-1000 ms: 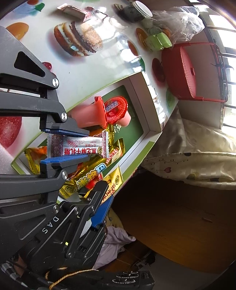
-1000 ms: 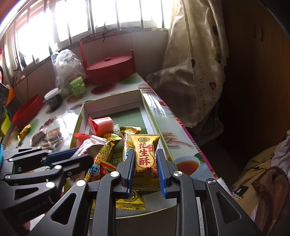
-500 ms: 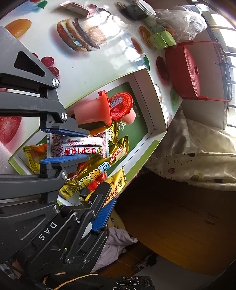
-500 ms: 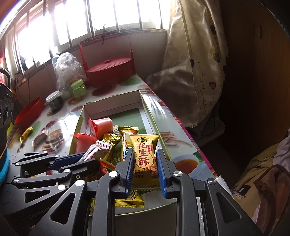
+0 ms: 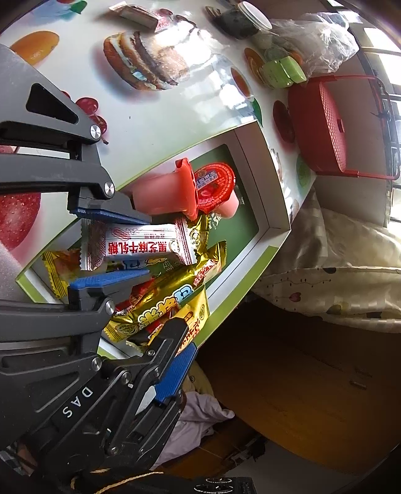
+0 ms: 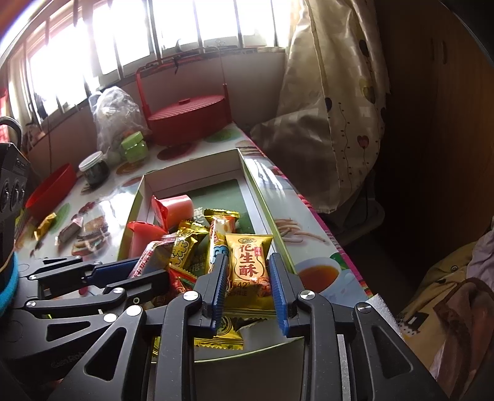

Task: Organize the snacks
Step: 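Lower the white packet into the box with the left tool while the right tool lowers the yellow packet, then open both tools and withdraw them from the gift box back over the table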

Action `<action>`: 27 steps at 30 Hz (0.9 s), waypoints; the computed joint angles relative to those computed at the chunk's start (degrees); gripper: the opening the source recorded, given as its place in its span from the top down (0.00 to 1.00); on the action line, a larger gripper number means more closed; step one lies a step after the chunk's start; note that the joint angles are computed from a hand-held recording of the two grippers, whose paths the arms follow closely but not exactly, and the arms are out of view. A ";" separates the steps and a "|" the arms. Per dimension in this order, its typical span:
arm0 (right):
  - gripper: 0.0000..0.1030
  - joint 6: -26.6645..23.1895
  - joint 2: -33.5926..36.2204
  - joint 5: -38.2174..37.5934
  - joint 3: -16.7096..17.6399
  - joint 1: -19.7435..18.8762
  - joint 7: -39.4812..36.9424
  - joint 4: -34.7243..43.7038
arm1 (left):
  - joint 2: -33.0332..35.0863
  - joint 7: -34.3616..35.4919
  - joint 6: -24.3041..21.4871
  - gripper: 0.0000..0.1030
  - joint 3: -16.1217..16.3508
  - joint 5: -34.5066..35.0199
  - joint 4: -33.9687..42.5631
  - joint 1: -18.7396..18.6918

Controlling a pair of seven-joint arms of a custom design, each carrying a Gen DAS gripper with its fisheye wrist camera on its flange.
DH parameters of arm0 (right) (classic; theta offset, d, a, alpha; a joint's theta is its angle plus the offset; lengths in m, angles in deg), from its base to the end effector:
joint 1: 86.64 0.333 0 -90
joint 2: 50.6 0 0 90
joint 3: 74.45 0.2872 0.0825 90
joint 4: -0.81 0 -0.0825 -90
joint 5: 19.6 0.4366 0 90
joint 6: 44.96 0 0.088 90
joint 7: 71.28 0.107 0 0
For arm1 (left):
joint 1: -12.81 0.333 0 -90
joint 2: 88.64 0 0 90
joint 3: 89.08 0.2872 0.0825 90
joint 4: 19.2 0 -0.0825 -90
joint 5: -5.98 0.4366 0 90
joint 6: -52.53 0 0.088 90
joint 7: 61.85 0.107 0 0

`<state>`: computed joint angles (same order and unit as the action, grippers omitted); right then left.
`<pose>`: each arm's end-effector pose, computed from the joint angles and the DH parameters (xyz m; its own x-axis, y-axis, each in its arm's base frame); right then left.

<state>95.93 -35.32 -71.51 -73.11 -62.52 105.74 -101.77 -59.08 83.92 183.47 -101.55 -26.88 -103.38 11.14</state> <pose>0.6344 0.3017 0.3930 -0.4123 -0.9060 -0.0961 -0.6210 0.3566 -0.6980 0.7431 -0.1736 0.3779 -0.7812 -0.5950 0.1888 -0.5777 0.5746 -0.5797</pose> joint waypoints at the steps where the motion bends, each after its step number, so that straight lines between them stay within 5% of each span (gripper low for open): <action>1: 0.74 0.06 -0.06 -0.08 -0.02 0.01 0.06 -0.08 | 0.01 0.01 -0.06 0.71 -0.03 -0.06 0.01 0.05; 12: 0.66 0.48 -1.04 -1.82 -0.05 0.31 2.42 -1.29 | -0.81 0.46 0.02 0.70 -0.11 -0.84 -0.95 0.45; 17: 0.64 0.37 -1.83 -2.78 0.12 0.35 4.64 -2.25 | -2.03 1.64 0.51 0.54 -0.32 -1.92 -2.21 0.84; 27: 0.63 -0.57 -2.99 -4.75 0.95 0.53 7.13 -2.98 | -3.70 2.72 0.94 0.54 -0.08 -3.68 -3.84 1.42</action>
<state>95.36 -38.30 -76.26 -72.17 -61.99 112.87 -104.75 -62.78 86.64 184.40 -101.63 -30.56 -107.22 12.55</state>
